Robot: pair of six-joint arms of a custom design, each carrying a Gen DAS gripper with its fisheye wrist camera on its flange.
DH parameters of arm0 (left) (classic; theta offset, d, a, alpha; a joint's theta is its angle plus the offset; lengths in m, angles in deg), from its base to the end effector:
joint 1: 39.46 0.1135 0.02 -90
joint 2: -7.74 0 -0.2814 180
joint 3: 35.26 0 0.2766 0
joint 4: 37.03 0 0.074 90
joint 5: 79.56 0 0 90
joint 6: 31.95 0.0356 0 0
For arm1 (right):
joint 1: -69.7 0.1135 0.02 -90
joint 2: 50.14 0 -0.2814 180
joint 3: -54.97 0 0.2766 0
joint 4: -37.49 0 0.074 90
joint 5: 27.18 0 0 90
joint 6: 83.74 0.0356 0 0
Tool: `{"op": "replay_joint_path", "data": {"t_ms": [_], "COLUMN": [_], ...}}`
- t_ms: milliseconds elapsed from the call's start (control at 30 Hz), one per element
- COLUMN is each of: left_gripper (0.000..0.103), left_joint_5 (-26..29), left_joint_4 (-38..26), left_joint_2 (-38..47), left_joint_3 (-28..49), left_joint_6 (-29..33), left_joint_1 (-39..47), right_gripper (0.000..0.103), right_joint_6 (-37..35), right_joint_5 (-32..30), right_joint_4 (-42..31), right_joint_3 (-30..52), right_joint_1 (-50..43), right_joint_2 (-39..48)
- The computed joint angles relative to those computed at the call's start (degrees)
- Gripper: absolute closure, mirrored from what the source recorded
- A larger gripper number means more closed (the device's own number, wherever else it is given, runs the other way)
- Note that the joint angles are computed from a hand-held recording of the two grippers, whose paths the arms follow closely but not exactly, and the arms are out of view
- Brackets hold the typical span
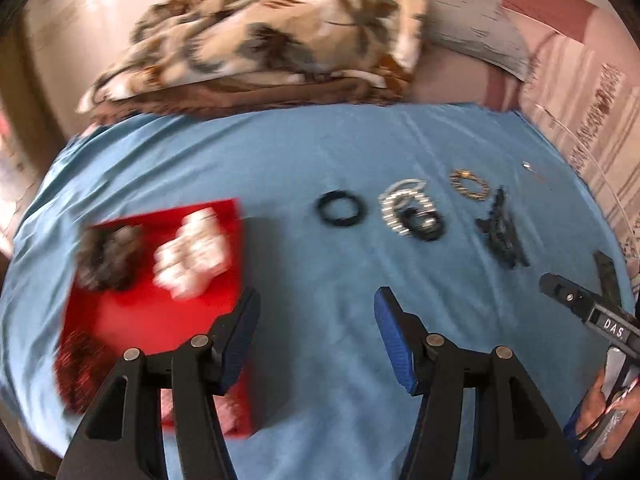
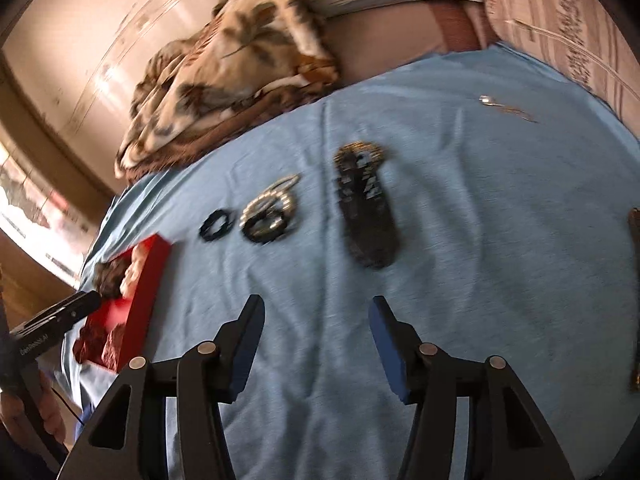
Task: Organize jewelry
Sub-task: 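Lift both open tools away from the tray toward the jewelry, then grasp the black beaded hair tie with the left tool while the right tool grasps the black claw clip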
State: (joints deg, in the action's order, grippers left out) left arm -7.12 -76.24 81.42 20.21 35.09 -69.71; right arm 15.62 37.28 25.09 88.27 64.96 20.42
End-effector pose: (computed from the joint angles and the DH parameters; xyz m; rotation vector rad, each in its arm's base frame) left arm 0.2316 -0.1226 0.2062 0.0463 2.5034 0.0181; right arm 0.2157 -0.0025 0.1305 0.0962 2.4035 0.5783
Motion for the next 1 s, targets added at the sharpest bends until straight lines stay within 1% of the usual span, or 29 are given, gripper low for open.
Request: {"op": "replay_joint_path", "data": {"t_ms": [33, 100, 167, 200, 233, 333, 467, 567, 667, 733, 767, 800, 833, 867, 1000], "left_gripper": [0.045, 0.045, 0.056, 0.066, 0.07, 0.071, 0.071, 0.071, 0.071, 0.072, 0.075, 0.098, 0.097, 0.097, 0.097], "left_joint_5": [1.07, 2.81, 4.54, 5.69, 6.94, 9.17, 11.26, 14.5, 14.13, 14.32, 14.29, 14.25, 14.8, 15.65, 16.14], "left_joint_4": [2.41, 4.99, 6.55, 6.89, 7.04, 8.37, 9.35, 10.58, 9.98, 10.47, 11.31, 11.79, 11.01, 11.58, 13.26], "left_joint_2": [3.5, 9.61, 15.72, 18.77, 22.21, 28.57, 34.43, 37.32, 40.15, 40.62, 39.99, 39.1, 38.75, 37.55, 31.99], "left_joint_3": [1.43, 4.51, 7.99, 9.87, 12.15, 16.28, 21.07, 23.33, 25.75, 25.62, 24.64, 23.6, 23.44, 21.93, 15.86], "left_joint_6": [0.9, 1.89, 2.13, 2.06, 1.61, 0.36, -1.13, -2.52, -3.0, -3.68, -4.15, -4.64, -4.79, -5.43, -5.7], "left_joint_1": [-0.23, -0.32, -0.15, 0.07, 0.26, 0.52, 1.5, 2.59, 2.2, 2.09, 2.14, 2.12, 2.24, 2.46, 2.41], "right_gripper": [0.043, 0.042, 0.041, 0.041, 0.041, 0.041, 0.041, 0.041, 0.041, 0.041, 0.041, 0.043, 0.049, 0.056, 0.056], "right_joint_6": [-0.16, -0.4, -0.66, -0.67, -0.73, -1.15, -2.21, -2.63, -2.86, -2.76, -2.81, -2.96, -2.88, -2.87, -2.66], "right_joint_5": [-0.35, -0.6, -0.22, 0.25, 0.64, 1.98, 3.66, 4.0, 4.95, 5.62, 5.37, 4.77, 4.41, 3.97, 1.2], "right_joint_4": [0.69, 2.18, 3.99, 4.87, 5.69, 8.34, 10.28, 10.95, 11.83, 12.14, 12.13, 11.51, 11.14, 10.79, 10.09], "right_joint_3": [0.3, 0.99, 2.02, 2.57, 2.92, 4.2, 6.94, 8.87, 10.72, 11.92, 12.32, 12.92, 13.19, 13.16, 11.08], "right_joint_1": [-0.5, -0.9, -0.67, -0.23, 0.09, 0.86, 1.33, 1.63, 2.3, 2.76, 2.74, 2.59, 2.32, 2.1, 0.83], "right_joint_2": [1.01, 3.09, 5.78, 7.03, 8.02, 11.21, 15.93, 18.91, 22.15, 24.04, 24.7, 25.32, 25.58, 25.48, 22.98]}}
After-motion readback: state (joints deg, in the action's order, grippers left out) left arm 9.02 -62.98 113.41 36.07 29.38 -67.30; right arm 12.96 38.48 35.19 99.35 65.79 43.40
